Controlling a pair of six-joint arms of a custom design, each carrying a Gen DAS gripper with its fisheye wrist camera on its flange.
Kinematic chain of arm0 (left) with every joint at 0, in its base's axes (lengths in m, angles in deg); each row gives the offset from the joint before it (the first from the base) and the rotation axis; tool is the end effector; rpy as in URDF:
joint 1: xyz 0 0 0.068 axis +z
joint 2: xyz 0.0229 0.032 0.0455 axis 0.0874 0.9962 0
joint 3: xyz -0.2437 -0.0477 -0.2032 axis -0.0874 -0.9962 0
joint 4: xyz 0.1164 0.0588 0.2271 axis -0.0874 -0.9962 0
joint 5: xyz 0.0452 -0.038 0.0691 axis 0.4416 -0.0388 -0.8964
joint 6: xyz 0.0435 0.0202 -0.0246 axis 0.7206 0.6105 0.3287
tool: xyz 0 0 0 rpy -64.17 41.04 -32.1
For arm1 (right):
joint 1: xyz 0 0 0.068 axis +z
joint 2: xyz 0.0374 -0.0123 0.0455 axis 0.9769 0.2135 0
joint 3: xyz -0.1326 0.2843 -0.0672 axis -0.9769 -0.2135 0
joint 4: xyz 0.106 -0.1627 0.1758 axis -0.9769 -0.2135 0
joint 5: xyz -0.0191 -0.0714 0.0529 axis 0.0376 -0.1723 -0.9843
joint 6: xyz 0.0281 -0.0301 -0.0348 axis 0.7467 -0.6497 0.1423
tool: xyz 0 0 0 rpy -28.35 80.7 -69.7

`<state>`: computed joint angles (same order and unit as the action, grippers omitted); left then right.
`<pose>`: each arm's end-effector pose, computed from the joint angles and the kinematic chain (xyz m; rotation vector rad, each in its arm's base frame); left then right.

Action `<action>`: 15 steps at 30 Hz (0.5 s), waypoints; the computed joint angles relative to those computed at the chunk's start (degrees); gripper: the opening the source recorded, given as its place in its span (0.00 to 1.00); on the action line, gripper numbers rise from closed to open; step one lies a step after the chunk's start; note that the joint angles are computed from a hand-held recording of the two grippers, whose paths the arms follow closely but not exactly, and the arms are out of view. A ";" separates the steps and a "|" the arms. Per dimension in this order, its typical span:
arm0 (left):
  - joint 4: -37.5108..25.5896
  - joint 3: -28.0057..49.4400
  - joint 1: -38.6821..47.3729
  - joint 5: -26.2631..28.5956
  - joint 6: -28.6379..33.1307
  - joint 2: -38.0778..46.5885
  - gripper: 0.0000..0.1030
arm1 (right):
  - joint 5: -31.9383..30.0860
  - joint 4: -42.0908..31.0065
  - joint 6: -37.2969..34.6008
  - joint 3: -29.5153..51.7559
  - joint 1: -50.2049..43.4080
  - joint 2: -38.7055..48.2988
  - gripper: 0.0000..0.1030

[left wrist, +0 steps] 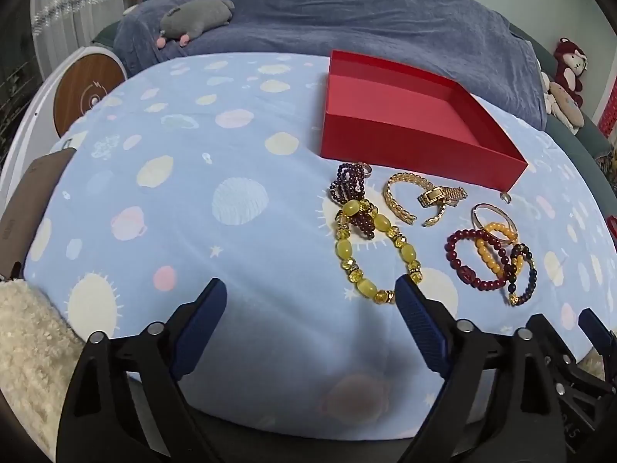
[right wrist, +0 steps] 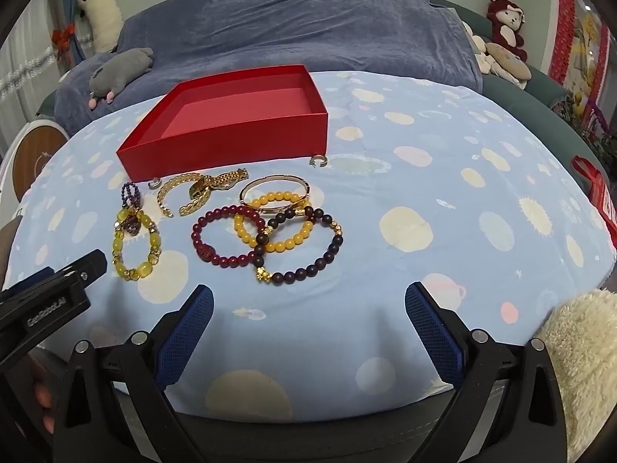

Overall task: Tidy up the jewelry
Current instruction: 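Grasp the yellow beaded bracelet with the left tool while the right tool grasps the black bead bracelet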

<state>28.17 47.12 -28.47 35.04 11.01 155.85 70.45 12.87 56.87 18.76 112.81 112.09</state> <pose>0.3343 -0.2159 0.1300 0.3200 2.4983 -0.2019 0.2345 0.1405 0.1335 0.6289 2.3932 -0.2082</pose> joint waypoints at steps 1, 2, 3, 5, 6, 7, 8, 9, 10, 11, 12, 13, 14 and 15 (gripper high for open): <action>-0.83 1.24 -0.02 0.32 -0.36 0.93 0.80 | -0.13 0.11 0.14 -0.05 -0.24 -0.02 0.93; -1.14 2.12 -0.05 0.54 -0.49 1.65 0.79 | -0.17 0.14 0.30 -0.02 -0.44 0.01 0.93; -1.57 3.14 -0.20 0.63 -0.27 2.43 0.74 | -0.11 0.05 0.48 0.13 -0.59 0.09 0.93; -3.75 5.72 -0.48 1.43 0.46 4.10 0.69 | -0.31 0.19 0.22 -0.46 -1.21 -0.70 0.93; -5.26 7.23 -0.60 1.76 0.79 5.08 0.65 | -0.41 0.30 0.15 -0.21 -1.53 -0.36 0.93; -6.45 8.33 -0.67 2.35 1.01 5.81 0.62 | -0.63 0.15 0.18 0.00 -1.65 -0.28 0.93; -7.13 9.09 -0.96 1.70 1.30 6.31 0.59 | -0.98 0.75 -0.20 -0.69 -2.04 -0.54 0.93; -7.39 9.49 -1.13 1.65 1.54 6.51 0.58 | -1.40 0.97 -0.42 -0.78 -2.33 -0.54 0.93; -7.19 9.57 -1.22 1.95 1.69 6.52 0.55 | -1.86 1.23 -0.73 -0.68 -2.58 -0.27 0.93; -7.03 9.64 -1.27 2.01 1.80 6.55 0.44 | -2.71 1.55 -0.95 -0.56 -2.81 -0.15 0.93; -6.72 9.69 -1.27 2.31 1.81 6.61 0.29 | -3.34 2.51 -1.89 -0.86 -3.53 0.03 0.93; -6.41 9.64 -1.02 3.41 1.87 6.58 0.21 | -3.31 2.48 -2.16 -0.75 -3.62 0.16 0.93; -6.68 10.02 -0.72 4.47 1.85 6.75 0.10 | -3.85 2.94 -2.61 -0.87 -3.97 0.10 0.93; -6.68 10.04 -0.57 4.86 1.63 6.73 0.10 | -4.74 3.81 -3.07 -1.24 -4.47 -0.15 0.93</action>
<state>21.48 57.16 -29.04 39.91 12.64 162.58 65.70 16.68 53.81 17.51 108.34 111.94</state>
